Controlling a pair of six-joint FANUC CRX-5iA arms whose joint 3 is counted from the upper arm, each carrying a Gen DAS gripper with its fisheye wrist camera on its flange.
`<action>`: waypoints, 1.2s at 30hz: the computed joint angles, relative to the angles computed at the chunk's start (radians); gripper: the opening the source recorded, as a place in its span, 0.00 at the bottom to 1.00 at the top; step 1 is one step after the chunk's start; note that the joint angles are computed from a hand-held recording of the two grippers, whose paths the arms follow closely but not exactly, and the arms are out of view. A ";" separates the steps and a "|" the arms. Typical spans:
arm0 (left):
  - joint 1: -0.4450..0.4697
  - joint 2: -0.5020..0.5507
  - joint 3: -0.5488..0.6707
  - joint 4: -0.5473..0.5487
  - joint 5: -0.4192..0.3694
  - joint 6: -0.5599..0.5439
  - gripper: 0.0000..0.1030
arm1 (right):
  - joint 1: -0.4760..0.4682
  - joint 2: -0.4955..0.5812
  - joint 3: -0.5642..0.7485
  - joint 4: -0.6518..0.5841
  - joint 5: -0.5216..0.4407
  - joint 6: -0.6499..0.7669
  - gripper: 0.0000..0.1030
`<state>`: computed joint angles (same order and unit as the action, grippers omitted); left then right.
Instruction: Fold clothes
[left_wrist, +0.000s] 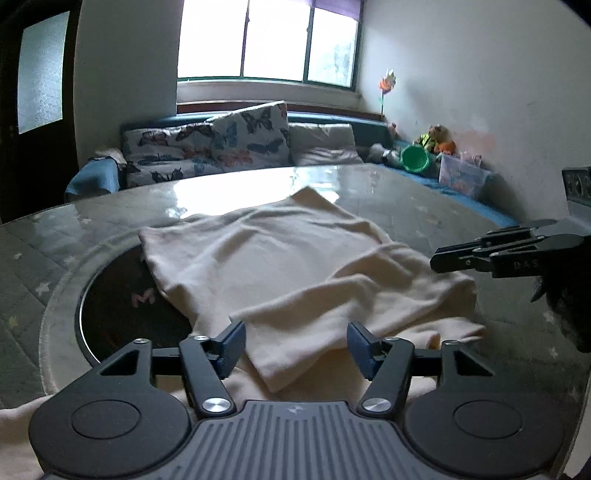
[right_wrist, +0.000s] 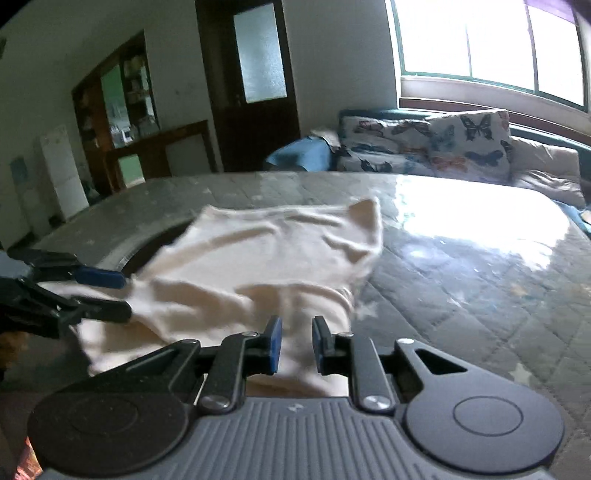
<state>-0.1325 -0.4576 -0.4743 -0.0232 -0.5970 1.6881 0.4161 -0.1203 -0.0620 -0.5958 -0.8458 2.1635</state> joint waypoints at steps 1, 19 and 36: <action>-0.006 0.008 0.006 -0.011 -0.005 0.007 0.53 | -0.005 0.007 0.002 -0.004 -0.005 0.004 0.17; -0.010 0.027 0.013 -0.038 -0.030 0.033 0.27 | -0.040 0.026 0.002 0.012 -0.046 0.055 0.34; -0.066 -0.031 0.049 -0.229 -0.023 0.219 0.04 | -0.024 -0.019 -0.032 0.024 -0.030 0.167 0.05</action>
